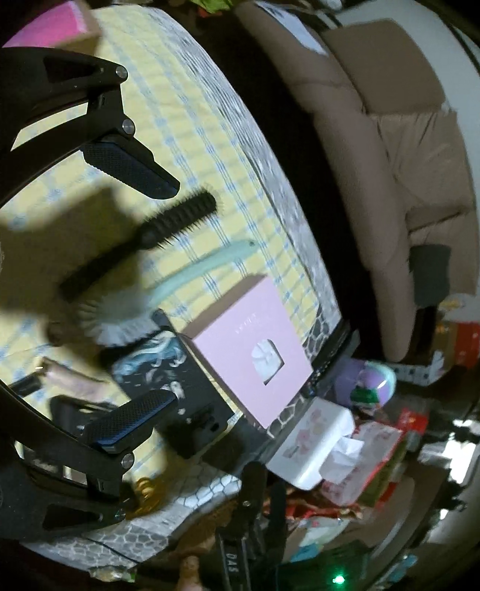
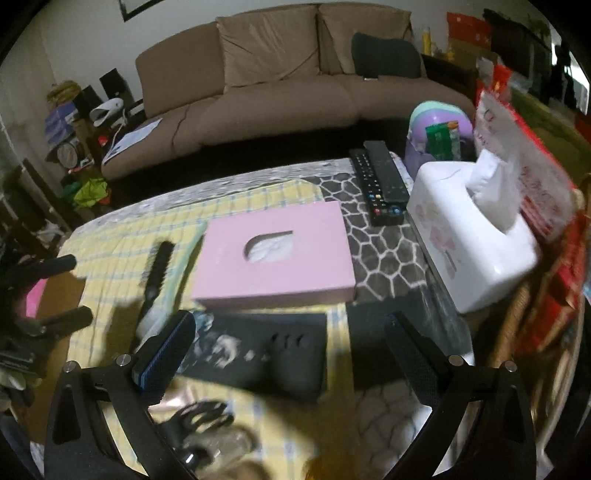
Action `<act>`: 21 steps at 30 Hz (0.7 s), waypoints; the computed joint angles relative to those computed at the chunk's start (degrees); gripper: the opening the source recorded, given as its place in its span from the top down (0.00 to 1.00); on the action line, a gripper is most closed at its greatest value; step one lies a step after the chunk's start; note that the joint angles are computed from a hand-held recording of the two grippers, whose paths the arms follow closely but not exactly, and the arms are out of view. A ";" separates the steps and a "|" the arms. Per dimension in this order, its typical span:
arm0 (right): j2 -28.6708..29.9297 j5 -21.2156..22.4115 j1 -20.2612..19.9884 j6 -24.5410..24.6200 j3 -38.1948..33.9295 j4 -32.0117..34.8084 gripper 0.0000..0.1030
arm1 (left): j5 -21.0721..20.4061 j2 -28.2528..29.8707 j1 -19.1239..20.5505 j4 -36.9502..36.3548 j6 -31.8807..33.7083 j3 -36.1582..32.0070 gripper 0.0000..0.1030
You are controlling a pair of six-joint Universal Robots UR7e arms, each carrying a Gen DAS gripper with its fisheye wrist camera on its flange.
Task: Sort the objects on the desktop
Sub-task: 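Grasp the pink tissue box with the right gripper and lift it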
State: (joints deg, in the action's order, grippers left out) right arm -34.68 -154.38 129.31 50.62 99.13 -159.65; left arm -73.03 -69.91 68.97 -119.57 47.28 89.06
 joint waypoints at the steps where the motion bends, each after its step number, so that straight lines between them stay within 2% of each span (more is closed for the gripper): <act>1: -0.22 0.34 -0.73 -1.45 0.49 -1.99 0.00 | 0.50 1.12 -0.19 0.18 -0.18 -0.40 0.00; 4: -1.01 1.93 -3.16 -5.62 1.88 -7.02 0.00 | 2.05 4.59 -0.58 -0.44 -1.01 -1.42 0.00; 10: -1.86 5.64 -6.81 -11.04 3.38 -13.28 0.05 | 1.33 9.29 -0.35 2.81 -3.12 -4.50 0.01; 13: -2.33 10.22 -9.03 -12.96 5.67 -20.05 0.15 | 1.08 11.44 -0.18 5.53 -5.83 -6.31 0.08; 15: -2.29 11.67 -9.91 -14.37 6.33 -23.04 0.17 | 0.09 12.81 0.13 7.96 -7.86 -8.03 0.13; 18: -1.94 14.56 -11.05 -16.79 6.87 -27.26 0.18 | 0.15 14.20 0.31 9.65 -9.51 -9.11 0.15; 21: -1.75 17.45 -12.12 -17.18 6.75 -27.55 0.21 | -0.69 15.21 0.57 12.68 -10.48 -10.23 0.21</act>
